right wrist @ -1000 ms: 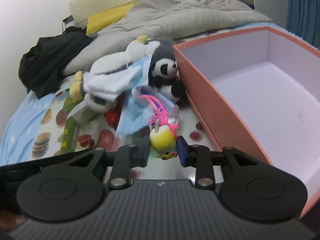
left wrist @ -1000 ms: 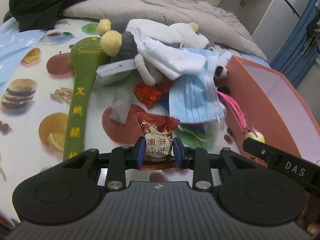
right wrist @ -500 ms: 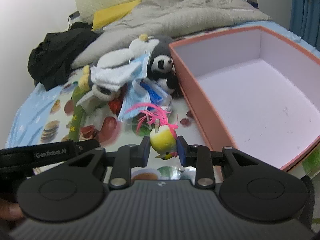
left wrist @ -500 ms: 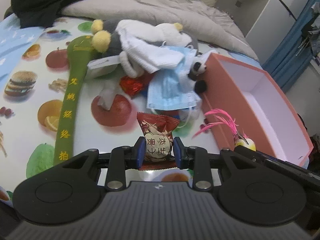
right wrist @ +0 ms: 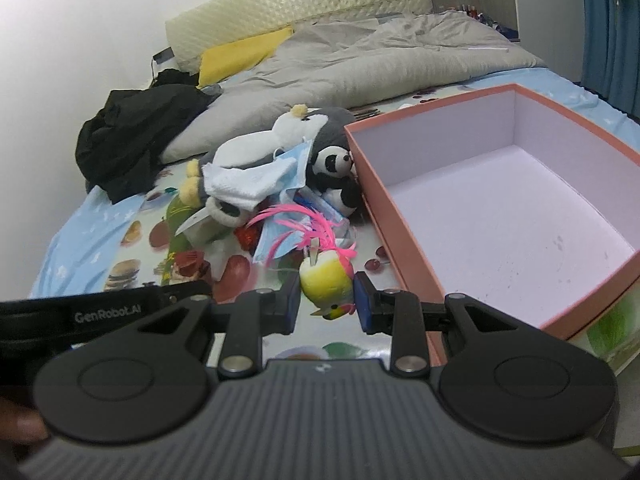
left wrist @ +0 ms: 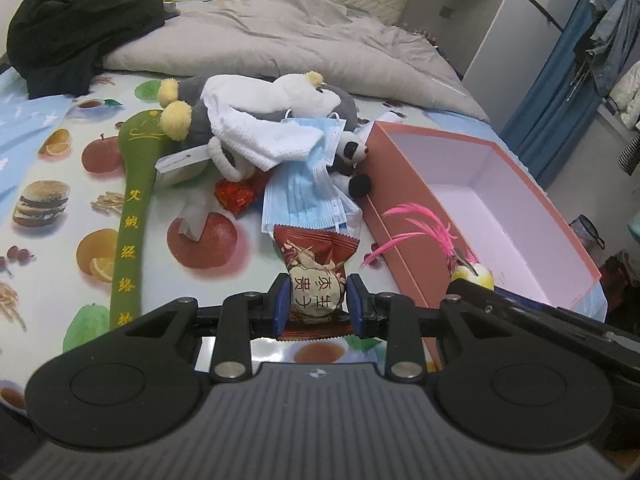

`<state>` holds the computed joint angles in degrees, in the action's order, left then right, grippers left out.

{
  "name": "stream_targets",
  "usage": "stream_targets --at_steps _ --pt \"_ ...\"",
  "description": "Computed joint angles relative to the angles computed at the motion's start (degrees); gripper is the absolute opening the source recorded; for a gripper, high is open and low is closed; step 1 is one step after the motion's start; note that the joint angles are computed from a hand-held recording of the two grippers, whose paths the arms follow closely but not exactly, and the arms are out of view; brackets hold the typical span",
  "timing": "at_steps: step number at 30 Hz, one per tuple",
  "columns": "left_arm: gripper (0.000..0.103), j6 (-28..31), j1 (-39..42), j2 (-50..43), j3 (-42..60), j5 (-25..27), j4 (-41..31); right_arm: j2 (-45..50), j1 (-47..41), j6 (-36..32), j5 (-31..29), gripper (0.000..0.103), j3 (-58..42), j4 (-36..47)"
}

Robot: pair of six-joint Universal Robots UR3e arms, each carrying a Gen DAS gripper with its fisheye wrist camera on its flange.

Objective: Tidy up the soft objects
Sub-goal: 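Carry the feather toy and snack packet over the orange box with both grippers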

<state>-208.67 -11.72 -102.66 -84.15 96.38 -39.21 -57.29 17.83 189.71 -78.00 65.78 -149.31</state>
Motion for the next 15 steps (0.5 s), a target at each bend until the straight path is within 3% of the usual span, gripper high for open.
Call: stream_targets --at_steps 8,15 --pt "0.035 0.8 -0.7 0.5 0.9 -0.1 -2.0 -3.6 -0.7 0.1 -0.1 0.033 4.4 -2.9" --pt "0.035 3.9 -0.7 -4.6 12.0 -2.2 -4.6 -3.8 -2.3 -1.9 0.3 0.033 1.9 -3.6"
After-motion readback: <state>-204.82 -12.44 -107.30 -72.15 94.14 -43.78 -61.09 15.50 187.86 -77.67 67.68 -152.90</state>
